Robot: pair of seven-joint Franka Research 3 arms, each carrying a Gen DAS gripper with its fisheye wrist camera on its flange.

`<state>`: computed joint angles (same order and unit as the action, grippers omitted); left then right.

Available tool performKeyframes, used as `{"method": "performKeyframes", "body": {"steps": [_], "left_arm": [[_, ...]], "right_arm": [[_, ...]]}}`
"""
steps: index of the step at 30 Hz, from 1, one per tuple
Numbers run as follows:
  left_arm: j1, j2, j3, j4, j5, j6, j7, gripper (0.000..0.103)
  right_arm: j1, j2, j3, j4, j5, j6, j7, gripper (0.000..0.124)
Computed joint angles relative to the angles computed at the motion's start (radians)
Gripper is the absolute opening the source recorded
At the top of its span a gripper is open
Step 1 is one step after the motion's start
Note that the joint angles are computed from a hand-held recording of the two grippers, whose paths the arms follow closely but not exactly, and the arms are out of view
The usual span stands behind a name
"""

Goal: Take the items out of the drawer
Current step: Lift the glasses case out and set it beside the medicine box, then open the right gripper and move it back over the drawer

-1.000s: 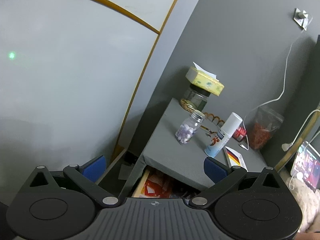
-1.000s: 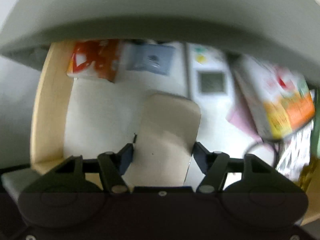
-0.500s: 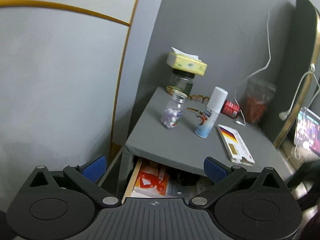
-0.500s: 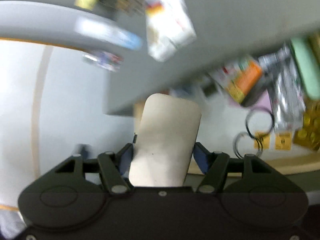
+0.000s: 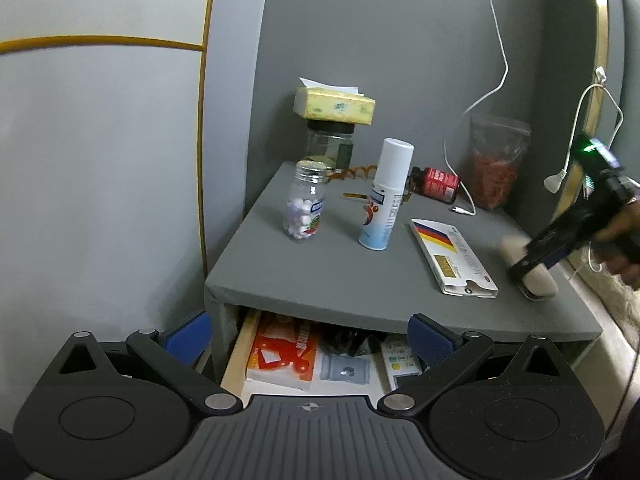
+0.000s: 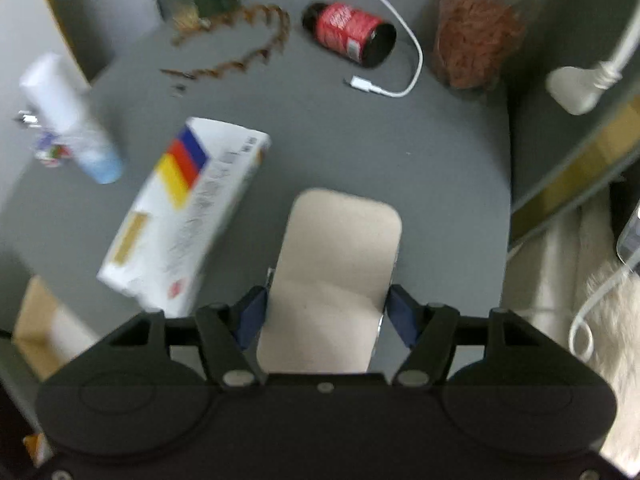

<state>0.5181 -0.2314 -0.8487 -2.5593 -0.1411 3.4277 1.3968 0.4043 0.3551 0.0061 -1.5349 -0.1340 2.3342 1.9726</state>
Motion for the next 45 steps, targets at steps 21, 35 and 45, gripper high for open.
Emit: {"method": "performKeyframes", "body": {"steps": [21, 35, 45], "left_arm": [[-0.175, 0.004, 0.174, -0.023, -0.022, 0.007, -0.009, 0.103], [-0.312, 0.027, 0.334, -0.025, 0.008, 0.014, -0.015, 0.103], [-0.336, 0.012, 0.370, -0.036, -0.028, 0.008, -0.020, 0.103]], "right_arm": [[0.088, -0.215, -0.056, -0.322, -0.481, 0.276, 0.595, 0.080], [-0.037, -0.349, 0.113, -0.497, 0.155, 0.183, 0.144, 0.064], [0.007, -0.234, 0.114, -0.474, 0.289, 0.247, 0.133, 0.062]]}}
